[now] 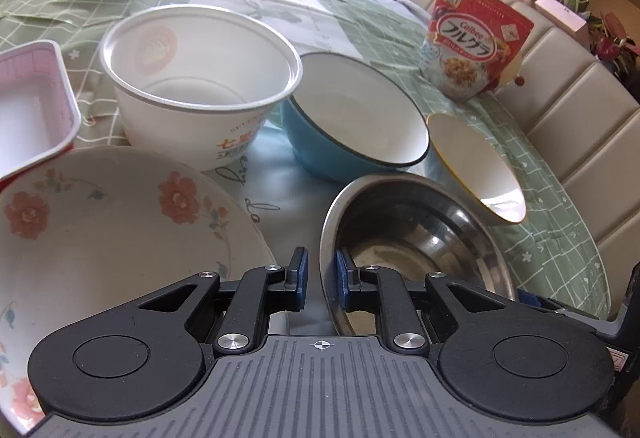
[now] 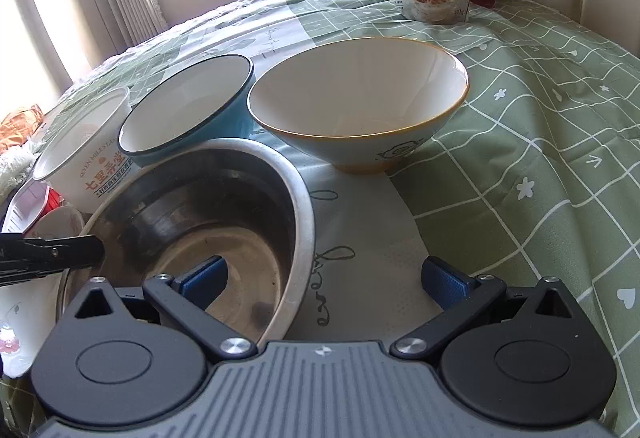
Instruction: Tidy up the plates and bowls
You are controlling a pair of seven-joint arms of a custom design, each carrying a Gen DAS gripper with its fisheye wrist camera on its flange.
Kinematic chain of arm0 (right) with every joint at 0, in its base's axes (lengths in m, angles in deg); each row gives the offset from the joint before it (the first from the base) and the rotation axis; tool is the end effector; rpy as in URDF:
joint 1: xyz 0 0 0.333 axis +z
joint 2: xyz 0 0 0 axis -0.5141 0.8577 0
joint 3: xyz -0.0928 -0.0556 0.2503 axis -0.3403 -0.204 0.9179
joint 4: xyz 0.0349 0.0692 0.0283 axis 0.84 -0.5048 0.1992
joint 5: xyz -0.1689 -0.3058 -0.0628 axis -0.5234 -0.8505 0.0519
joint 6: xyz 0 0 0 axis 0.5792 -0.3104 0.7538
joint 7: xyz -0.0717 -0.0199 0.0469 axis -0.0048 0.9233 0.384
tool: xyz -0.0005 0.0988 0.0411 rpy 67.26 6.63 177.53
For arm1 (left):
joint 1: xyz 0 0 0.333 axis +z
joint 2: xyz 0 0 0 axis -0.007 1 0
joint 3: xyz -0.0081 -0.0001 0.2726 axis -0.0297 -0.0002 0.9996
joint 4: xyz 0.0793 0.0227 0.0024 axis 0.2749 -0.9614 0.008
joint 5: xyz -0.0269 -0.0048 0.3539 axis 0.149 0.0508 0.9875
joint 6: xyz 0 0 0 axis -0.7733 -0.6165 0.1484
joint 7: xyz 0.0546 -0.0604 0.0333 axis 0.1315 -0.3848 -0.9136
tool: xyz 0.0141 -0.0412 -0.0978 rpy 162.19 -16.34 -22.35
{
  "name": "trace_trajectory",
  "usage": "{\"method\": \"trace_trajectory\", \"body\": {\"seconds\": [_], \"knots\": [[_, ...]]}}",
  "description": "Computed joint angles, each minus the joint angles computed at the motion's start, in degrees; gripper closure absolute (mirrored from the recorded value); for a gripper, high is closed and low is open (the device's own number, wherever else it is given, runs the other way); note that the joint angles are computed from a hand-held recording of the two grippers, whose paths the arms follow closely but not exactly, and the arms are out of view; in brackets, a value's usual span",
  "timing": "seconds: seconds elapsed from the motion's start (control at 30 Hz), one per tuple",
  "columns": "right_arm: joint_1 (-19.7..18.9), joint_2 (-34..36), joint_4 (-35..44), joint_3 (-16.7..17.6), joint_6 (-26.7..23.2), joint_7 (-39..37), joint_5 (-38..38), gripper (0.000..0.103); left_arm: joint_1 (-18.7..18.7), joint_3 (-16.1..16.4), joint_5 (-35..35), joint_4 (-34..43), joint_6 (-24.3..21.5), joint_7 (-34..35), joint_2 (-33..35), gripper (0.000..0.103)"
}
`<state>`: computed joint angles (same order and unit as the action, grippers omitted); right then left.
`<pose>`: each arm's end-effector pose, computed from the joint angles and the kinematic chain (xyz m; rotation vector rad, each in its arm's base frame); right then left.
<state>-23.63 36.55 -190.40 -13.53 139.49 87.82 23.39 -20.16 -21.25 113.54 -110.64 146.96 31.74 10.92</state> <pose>0.5277 0.1459 0.3333 -1.7881 1.6145 -0.3313 0.4870 -0.2883 0.3909 -2.1350 1.6518 -1.0416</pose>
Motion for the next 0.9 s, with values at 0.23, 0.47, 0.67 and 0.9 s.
{"method": "trace_trajectory", "body": {"seconds": [0.23, 0.47, 0.67, 0.9], "knots": [[0.6, 0.3, 1.4, -3.5, -6.8, 5.0, -5.9, 0.000, 2.7, -4.0, -17.0, 1.1, 3.6, 15.1, 3.9, 0.081], [-1.9, -1.1, 2.6, -3.6, -13.1, -2.2, 1.8, 0.002, -3.4, 1.3, -18.6, 2.2, 3.2, 15.8, 4.6, 0.080], [2.0, -0.4, 3.7, -6.7, -9.4, 1.1, 3.3, 0.036, -4.0, 1.5, -18.1, 2.1, 2.1, 16.9, 4.0, 0.080], [2.3, -0.9, 3.2, -6.3, -10.1, 5.4, -3.7, 0.062, -3.5, 0.7, -19.2, 0.4, 5.1, 20.1, 3.3, 0.081]]}}
